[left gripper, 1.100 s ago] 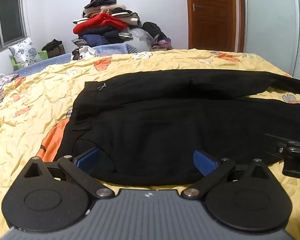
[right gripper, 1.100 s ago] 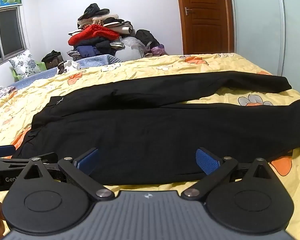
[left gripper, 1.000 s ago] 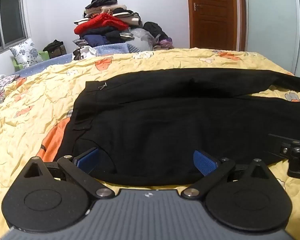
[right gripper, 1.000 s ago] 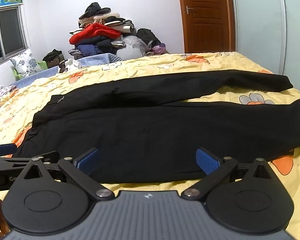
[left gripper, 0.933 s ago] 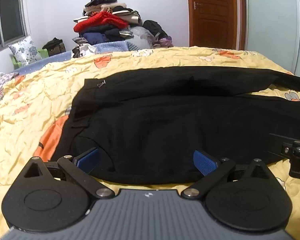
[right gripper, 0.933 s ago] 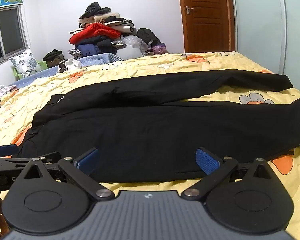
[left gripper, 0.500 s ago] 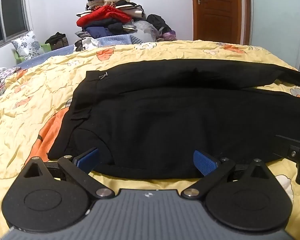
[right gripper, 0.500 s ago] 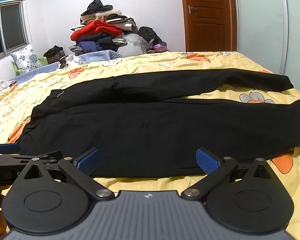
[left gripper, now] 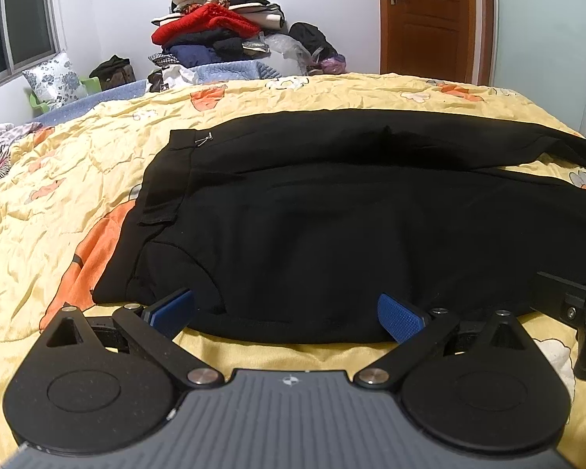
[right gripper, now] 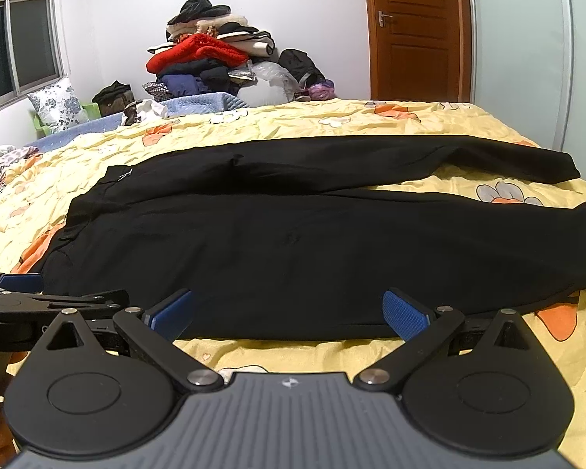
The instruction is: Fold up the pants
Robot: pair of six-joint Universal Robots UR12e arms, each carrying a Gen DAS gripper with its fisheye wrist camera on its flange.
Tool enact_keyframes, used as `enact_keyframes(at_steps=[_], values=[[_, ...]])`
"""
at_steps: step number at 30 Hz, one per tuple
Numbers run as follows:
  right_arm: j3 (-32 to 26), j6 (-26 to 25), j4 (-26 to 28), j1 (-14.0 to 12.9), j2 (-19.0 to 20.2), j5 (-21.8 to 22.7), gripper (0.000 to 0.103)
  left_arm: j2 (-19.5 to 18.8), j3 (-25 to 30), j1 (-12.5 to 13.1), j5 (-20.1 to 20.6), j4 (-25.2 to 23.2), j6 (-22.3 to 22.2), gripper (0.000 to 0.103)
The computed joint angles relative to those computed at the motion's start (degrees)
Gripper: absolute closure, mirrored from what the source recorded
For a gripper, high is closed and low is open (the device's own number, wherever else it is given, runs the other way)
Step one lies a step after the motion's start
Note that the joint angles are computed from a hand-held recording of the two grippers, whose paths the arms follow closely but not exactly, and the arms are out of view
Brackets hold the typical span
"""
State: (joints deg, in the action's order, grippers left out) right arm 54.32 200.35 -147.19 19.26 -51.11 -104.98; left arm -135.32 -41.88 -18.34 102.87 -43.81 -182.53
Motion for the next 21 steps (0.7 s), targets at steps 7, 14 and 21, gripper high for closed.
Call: enact_keyframes(at_steps=[7, 14, 21], values=[[0.1, 0.2, -0.1, 0.0, 0.0, 0.1, 0.0, -0.1, 0.2, 0.0, 0.1, -0.4, -0.3, 0.001], [0.5, 0.7, 0.1, -0.1, -0.2, 1.0, 0.0, -0.1, 0.1, 0.0, 0.3, -0.5, -0.1, 0.001], [0.1, 0.4, 0.8, -0.1, 0.0, 1.4, 0.0, -0.1, 0.1, 0.2, -0.5, -1.3, -0.6, 0.001]])
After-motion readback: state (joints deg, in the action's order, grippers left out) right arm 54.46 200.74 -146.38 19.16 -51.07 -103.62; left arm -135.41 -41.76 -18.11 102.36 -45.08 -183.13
